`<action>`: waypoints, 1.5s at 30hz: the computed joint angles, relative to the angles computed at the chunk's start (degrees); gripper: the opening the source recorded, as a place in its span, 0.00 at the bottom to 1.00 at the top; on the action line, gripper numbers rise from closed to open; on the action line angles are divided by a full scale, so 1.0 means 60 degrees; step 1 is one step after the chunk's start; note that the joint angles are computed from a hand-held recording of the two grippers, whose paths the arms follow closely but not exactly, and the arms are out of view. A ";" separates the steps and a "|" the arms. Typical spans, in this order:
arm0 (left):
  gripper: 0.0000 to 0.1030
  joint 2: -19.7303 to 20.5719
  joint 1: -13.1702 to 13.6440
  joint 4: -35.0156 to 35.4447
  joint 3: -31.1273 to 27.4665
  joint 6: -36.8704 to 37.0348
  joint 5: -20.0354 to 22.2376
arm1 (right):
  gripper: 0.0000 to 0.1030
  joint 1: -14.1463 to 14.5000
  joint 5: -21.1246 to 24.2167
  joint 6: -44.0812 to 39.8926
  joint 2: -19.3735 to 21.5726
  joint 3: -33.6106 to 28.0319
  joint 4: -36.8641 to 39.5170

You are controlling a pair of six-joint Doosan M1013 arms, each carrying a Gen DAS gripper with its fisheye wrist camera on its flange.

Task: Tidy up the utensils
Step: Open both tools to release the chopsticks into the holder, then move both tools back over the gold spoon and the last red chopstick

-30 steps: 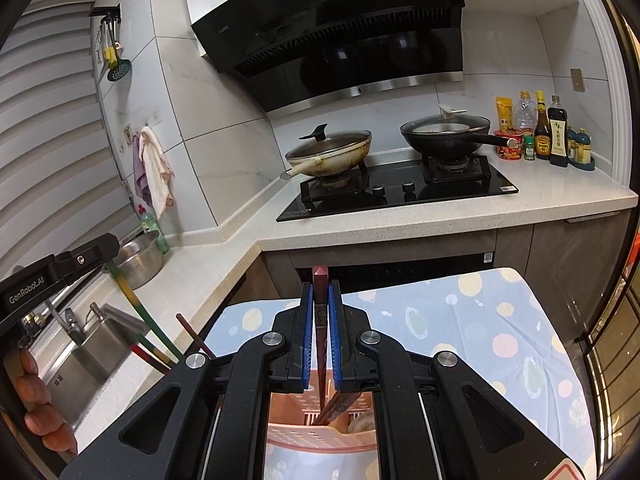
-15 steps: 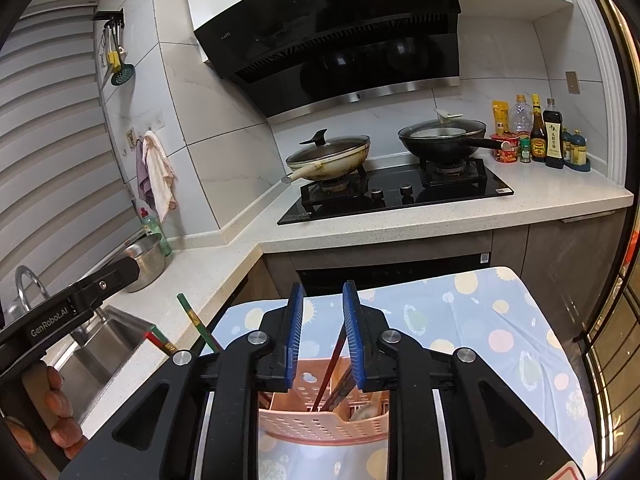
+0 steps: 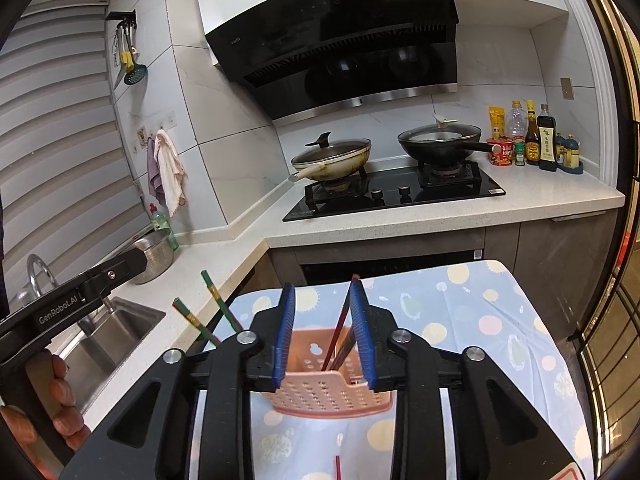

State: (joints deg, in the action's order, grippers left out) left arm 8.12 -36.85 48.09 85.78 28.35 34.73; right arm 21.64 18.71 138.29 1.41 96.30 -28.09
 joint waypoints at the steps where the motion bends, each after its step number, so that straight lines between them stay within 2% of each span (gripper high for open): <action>1: 0.54 -0.0046 -0.0032 -0.0001 0.0062 -0.0003 0.0013 | 0.29 0.0032 0.0012 0.0094 -0.0081 0.0106 -0.0049; 6: 0.60 -0.0367 -0.0261 0.0136 0.0629 -0.0230 0.0108 | 0.29 0.0238 0.0149 0.0461 -0.0517 0.0728 -0.0309; 14: 0.61 -0.0834 -0.0625 -0.0252 0.1786 -0.0414 0.0326 | 0.29 0.0726 0.0714 0.0442 -0.1161 0.1965 -0.0157; 21: 0.61 -0.1007 -0.1083 -0.0485 0.2704 -0.0945 0.0860 | 0.29 0.1135 0.1340 -0.0143 -0.1468 0.2889 0.0727; 30: 0.61 -0.0923 -0.1409 -0.1627 0.3427 -0.0543 0.1124 | 0.29 0.1469 0.1943 -0.1216 -0.1444 0.3634 0.2034; 34: 0.61 -0.0886 -0.1534 -0.2061 0.3700 -0.0376 0.1129 | 0.29 0.1665 0.2033 -0.1072 -0.1365 0.3786 0.1793; 40: 0.61 -0.0828 -0.1633 -0.2704 0.3906 0.0012 0.1108 | 0.27 0.1673 0.2008 -0.1319 -0.1207 0.3840 0.2134; 45: 0.61 -0.0786 -0.1637 -0.2867 0.3938 0.0134 0.1190 | 0.21 0.1716 0.1992 -0.1458 -0.1086 0.3848 0.2215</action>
State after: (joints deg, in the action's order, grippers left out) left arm 3.40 -46.67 30.89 109.40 29.15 41.86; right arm 31.94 30.67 129.54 -5.11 119.39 -14.80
